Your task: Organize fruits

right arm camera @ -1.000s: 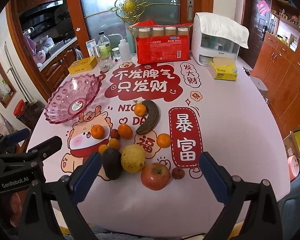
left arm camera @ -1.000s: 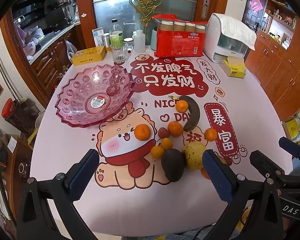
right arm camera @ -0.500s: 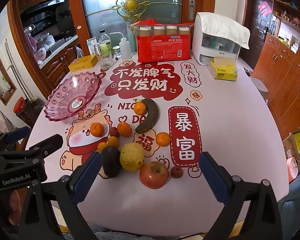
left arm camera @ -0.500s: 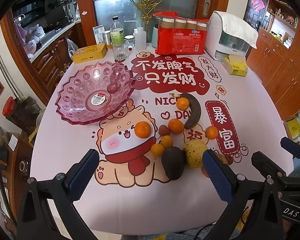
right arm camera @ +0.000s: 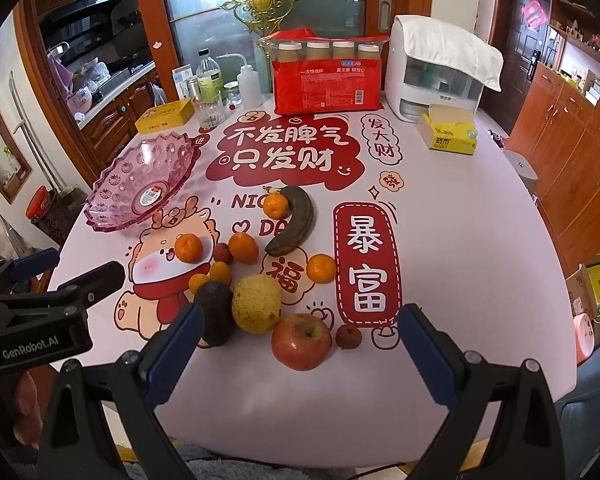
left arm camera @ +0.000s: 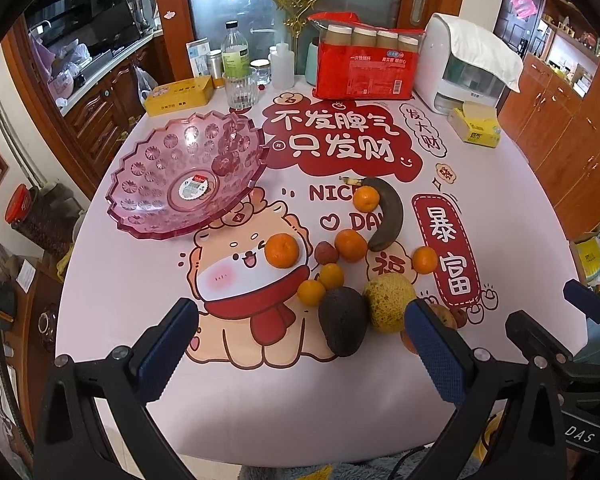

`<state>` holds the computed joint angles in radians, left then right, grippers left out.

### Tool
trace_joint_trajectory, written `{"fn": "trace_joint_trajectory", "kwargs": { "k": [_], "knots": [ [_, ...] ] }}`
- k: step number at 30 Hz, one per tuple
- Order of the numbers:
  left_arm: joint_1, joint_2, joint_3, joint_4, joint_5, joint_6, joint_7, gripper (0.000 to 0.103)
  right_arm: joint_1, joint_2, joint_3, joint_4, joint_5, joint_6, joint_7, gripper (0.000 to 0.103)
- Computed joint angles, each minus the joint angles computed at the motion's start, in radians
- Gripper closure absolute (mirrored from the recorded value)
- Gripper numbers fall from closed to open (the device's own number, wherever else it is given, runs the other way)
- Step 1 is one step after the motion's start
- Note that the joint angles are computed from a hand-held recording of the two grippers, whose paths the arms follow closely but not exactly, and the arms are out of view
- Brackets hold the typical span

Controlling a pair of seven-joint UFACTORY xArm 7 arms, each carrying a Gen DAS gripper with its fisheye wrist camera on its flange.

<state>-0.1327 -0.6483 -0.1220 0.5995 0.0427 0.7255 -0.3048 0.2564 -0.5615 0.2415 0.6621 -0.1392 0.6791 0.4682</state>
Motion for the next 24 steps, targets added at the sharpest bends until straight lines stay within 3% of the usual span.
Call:
{"fn": "trace_joint_trajectory", "kwargs": {
  "k": [10, 18, 24],
  "knots": [
    [0.025, 0.05, -0.004, 0.039, 0.013, 0.015, -0.057, 0.001, -0.025, -0.005, -0.035, -0.014, 0.0, -0.035, -0.042, 0.005],
    [0.063, 0.076, 0.001, 0.038, 0.036, -0.049, -0.127, 0.001, -0.05, 0.013, -0.061, -0.021, 0.008, -0.06, -0.083, 0.005],
    [-0.01, 0.126, 0.049, 0.034, -0.031, -0.089, -0.014, 0.001, -0.03, 0.035, -0.081, -0.045, 0.038, -0.08, -0.158, 0.005]
  ]
}}
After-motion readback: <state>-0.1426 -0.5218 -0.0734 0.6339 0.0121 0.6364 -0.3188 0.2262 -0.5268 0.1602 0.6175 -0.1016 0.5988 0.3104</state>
